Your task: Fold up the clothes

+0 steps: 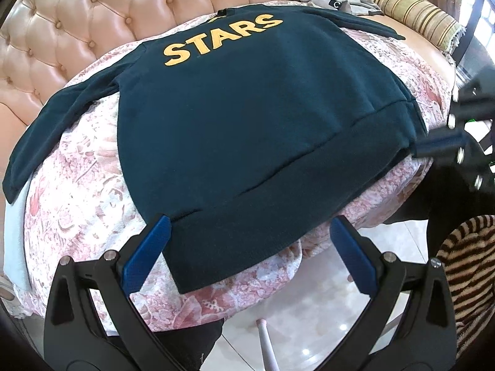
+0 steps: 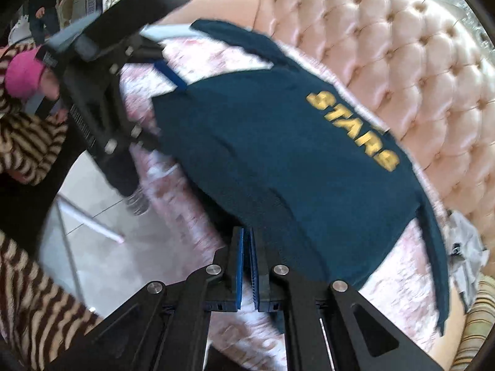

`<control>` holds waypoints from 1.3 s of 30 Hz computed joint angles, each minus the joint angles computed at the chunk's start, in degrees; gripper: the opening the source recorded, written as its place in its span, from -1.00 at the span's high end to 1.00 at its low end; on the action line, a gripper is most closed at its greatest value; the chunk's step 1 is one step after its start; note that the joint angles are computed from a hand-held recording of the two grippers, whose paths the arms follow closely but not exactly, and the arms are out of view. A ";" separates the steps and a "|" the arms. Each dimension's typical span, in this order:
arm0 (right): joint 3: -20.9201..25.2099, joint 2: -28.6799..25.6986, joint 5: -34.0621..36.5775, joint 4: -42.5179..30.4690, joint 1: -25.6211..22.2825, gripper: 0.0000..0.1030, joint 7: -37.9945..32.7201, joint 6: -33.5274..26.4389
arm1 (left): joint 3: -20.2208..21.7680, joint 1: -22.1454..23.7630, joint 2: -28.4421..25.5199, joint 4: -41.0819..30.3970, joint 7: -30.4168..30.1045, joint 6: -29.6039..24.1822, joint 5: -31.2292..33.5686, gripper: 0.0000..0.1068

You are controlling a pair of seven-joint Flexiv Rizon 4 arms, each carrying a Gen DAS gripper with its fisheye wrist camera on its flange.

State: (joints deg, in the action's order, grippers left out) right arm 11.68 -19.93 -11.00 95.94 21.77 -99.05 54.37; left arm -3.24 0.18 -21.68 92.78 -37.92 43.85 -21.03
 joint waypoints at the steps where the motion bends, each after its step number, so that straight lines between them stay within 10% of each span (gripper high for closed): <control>1: 0.25 -0.13 0.20 0.26 -0.06 0.92 -0.60 -0.86 | 0.00 0.00 -0.16 -0.23 0.01 -0.06 0.11 -0.93; 7: -0.09 -0.18 0.51 0.67 0.04 0.87 1.61 -0.33 | -0.53 0.14 0.16 -1.02 1.07 -0.77 -0.53 -0.93; 9: -4.29 0.43 -8.47 2.98 2.91 0.44 7.58 2.49 | -0.78 -0.06 -0.31 -1.94 1.04 -0.62 -0.91 -0.93; 11: -7.96 0.98 -19.25 5.41 4.95 -0.46 13.62 4.98 | -0.87 -0.65 -0.72 -2.63 0.91 -0.38 -0.35 -0.93; 19: -14.48 7.59 -57.00 15.92 7.29 -0.55 43.00 7.30 | -5.60 -0.19 6.54 10.21 18.59 4.45 -17.65 -0.93; 24: -11.92 9.94 -59.85 17.37 4.98 -0.54 50.76 -2.36 | -5.71 -3.38 6.03 12.71 26.86 8.93 -22.07 -0.93; 28: -9.83 11.30 -61.83 18.28 2.00 -0.54 57.91 -4.70 | -8.92 -6.05 5.74 17.51 39.03 25.50 -28.60 -0.80; 30: -8.19 10.90 -58.65 18.28 0.29 -0.54 58.53 -3.07 | -11.53 -6.41 5.48 18.67 44.90 31.61 -35.09 0.15; 31: -7.39 10.16 -56.71 17.81 -0.57 -0.54 57.91 -2.05 | -10.72 -7.77 4.36 18.27 43.87 34.38 -33.99 0.30; 37: -6.18 8.40 -55.17 16.80 -1.28 -0.54 57.50 0.16 | -14.67 -4.84 2.99 19.16 43.20 40.44 -27.83 0.29; 39: -6.08 7.87 -53.12 16.30 -1.86 -0.54 56.70 2.55 | -19.40 -1.70 5.22 21.00 49.77 39.93 -33.74 -0.12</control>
State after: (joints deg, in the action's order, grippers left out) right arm 5.60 -12.06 -64.12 112.25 19.91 -42.35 56.93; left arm -22.64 -1.51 -16.46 113.79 11.85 83.78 -54.76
